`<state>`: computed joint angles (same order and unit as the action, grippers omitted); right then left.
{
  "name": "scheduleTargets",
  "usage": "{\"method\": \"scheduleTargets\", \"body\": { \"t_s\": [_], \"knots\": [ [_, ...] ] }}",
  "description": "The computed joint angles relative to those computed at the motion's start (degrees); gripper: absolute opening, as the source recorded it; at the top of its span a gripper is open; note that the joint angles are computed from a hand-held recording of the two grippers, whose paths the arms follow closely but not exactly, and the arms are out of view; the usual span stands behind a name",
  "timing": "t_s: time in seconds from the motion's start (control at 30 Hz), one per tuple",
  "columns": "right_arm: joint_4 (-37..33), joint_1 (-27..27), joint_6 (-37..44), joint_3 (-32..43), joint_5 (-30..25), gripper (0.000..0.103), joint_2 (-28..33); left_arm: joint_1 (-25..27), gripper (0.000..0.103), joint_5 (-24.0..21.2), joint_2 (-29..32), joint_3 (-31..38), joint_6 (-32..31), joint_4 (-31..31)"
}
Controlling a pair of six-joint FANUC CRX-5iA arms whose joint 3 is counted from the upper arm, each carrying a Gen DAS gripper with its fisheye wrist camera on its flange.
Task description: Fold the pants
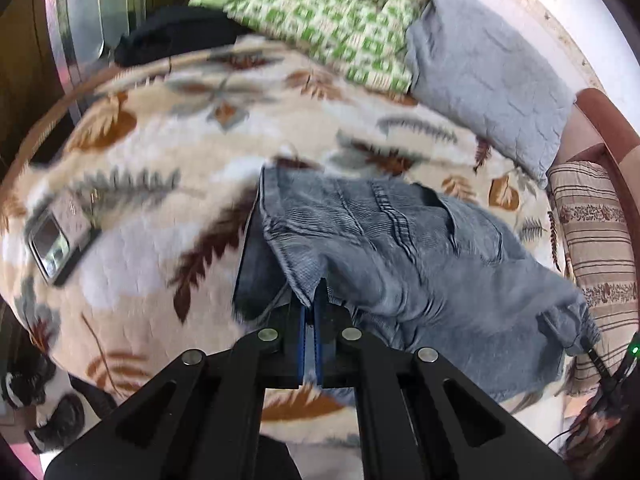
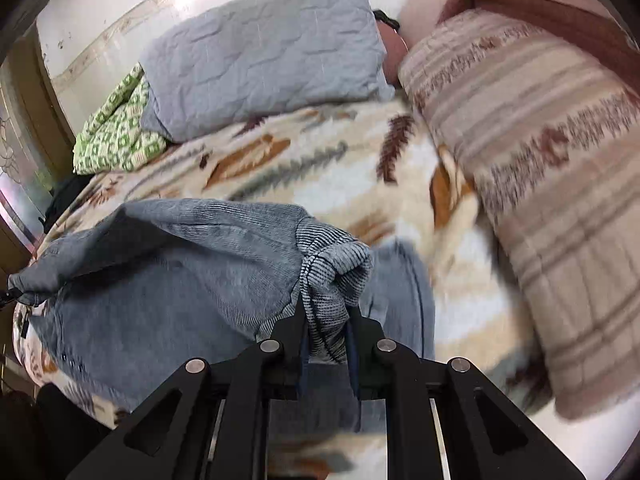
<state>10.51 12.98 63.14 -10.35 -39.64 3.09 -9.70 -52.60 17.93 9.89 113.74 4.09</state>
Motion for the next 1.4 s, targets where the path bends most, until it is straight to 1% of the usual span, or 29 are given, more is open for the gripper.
{"method": "scheduleTargets", "body": {
  "t_s": [0.13,0.17,0.2,0.27,0.3,0.33,0.37,0.43,0.47,0.5,0.53,0.57,0.6,0.63,0.67,0.77,0.8,0.87,0.97,1.0,1.07,1.1,1.2,1.27,1.3,1.33,1.37,1.4],
  "knots": [
    [0.0,0.4,-4.3,-3.7,0.8,0.016,-1.9,0.7,0.002,-0.5,0.1,-2.2,-0.3,2.5],
    [-0.9,0.3,-4.5,-3.9,0.4,0.017,-2.0,0.8,0.002,-0.8,0.2,-2.4,-0.5,3.0],
    [-1.4,0.3,-5.0,-3.9,-0.3,0.020,-2.0,0.9,0.002,-1.0,0.2,-2.6,-0.8,3.4],
    [-0.5,0.7,-6.9,-4.3,-2.1,0.021,-2.2,1.5,0.003,-0.9,-0.7,-4.2,-2.1,5.4],
    [-0.8,0.8,-7.1,-4.5,-2.8,0.024,-2.8,1.7,0.003,-0.7,-1.1,-4.9,-2.7,6.1],
    [0.0,1.2,-8.2,-5.1,-3.4,0.029,-3.6,1.9,0.003,-0.7,-2.0,-5.8,-3.0,6.8],
    [1.3,1.7,-9.5,-5.8,-3.9,0.032,-4.3,2.2,0.003,-0.6,-2.7,-6.9,-3.5,7.6],
    [2.4,2.8,-10.6,-6.9,-5.0,0.037,-6.4,3.3,0.004,-0.3,-4.5,-10.0,-5.6,11.7],
    [1.9,3.2,-10.3,-7.2,-5.0,0.037,-7.4,3.9,0.006,0.3,-5.6,-12.2,-7.2,14.9],
    [1.5,3.6,-10.0,-7.3,-4.8,0.040,-8.1,4.4,0.008,1.0,-6.3,-14.0,-8.8,17.9],
    [1.1,4.2,-10.1,-7.4,-4.4,0.045,-8.7,4.6,0.014,2.0,-7.2,-16.0,-10.7,21.5],
    [-0.3,4.7,-9.4,-7.0,-3.9,0.049,-8.9,4.6,0.024,2.8,-7.6,-17.1,-11.8,23.9],
    [-1.3,5.1,-9.1,-6.4,-3.7,0.057,-8.8,4.4,0.030,3.5,-7.7,-17.6,-12.9,25.9],
    [-3.7,5.6,-7.8,-5.5,-2.8,0.061,-8.4,4.2,0.044,4.0,-7.5,-17.8,-13.8,27.3],
    [-6.7,5.5,-5.5,-3.9,-2.9,0.063,-7.5,3.9,0.054,4.4,-7.2,-17.6,-14.4,28.1],
    [-20.5,3.9,4.2,2.3,-4.5,0.063,-3.8,3.0,0.055,5.1,-5.3,-16.0,-14.5,29.3],
    [-23.3,3.5,5.6,3.7,-5.0,0.063,-2.4,3.0,0.055,4.9,-4.5,-15.4,-14.1,29.5],
    [-27.7,2.3,6.7,6.7,-5.7,0.063,1.2,3.0,0.055,4.8,-2.7,-14.3,-13.1,30.3],
    [-32.4,0.4,5.6,9.3,-5.2,0.063,4.6,3.3,0.055,4.0,-0.1,-13.6,-12.4,32.8],
    [-32.8,0.1,4.5,9.5,-4.3,0.063,5.2,3.3,0.055,4.1,0.1,-13.8,-12.4,33.4],
    [-29.6,0.6,-1.1,9.5,-3.1,0.063,6.5,3.3,0.055,4.3,0.9,-13.8,-12.2,34.0],
    [-29.3,0.5,-2.7,9.6,-2.9,0.065,7.0,3.2,0.055,4.3,1.2,-13.6,-12.0,33.8],
    [-30.0,-0.3,-4.8,9.3,-0.9,0.065,7.8,3.0,0.056,3.7,3.2,-11.6,-10.2,32.6],
    [-29.9,-0.6,-5.2,8.4,1.6,0.063,7.7,2.9,0.054,4.2,4.3,-10.3,-9.8,32.5],
    [-30.4,-0.7,-4.7,8.3,2.6,0.056,7.6,2.8,0.053,4.2,4.9,-9.1,-9.3,31.7],
    [-31.1,-0.9,-3.8,8.5,3.3,0.031,7.6,2.8,0.041,4.1,5.4,-8.2,-9.0,31.2],
    [-31.8,-1.1,-2.2,9.4,3.0,0.016,7.8,2.7,0.030,4.0,5.7,-7.2,-8.6,30.4],
    [-32.6,-1.4,-0.7,10.0,2.6,0.003,7.8,2.8,0.026,4.2,5.7,-6.8,-8.8,30.2]
  ]
}}
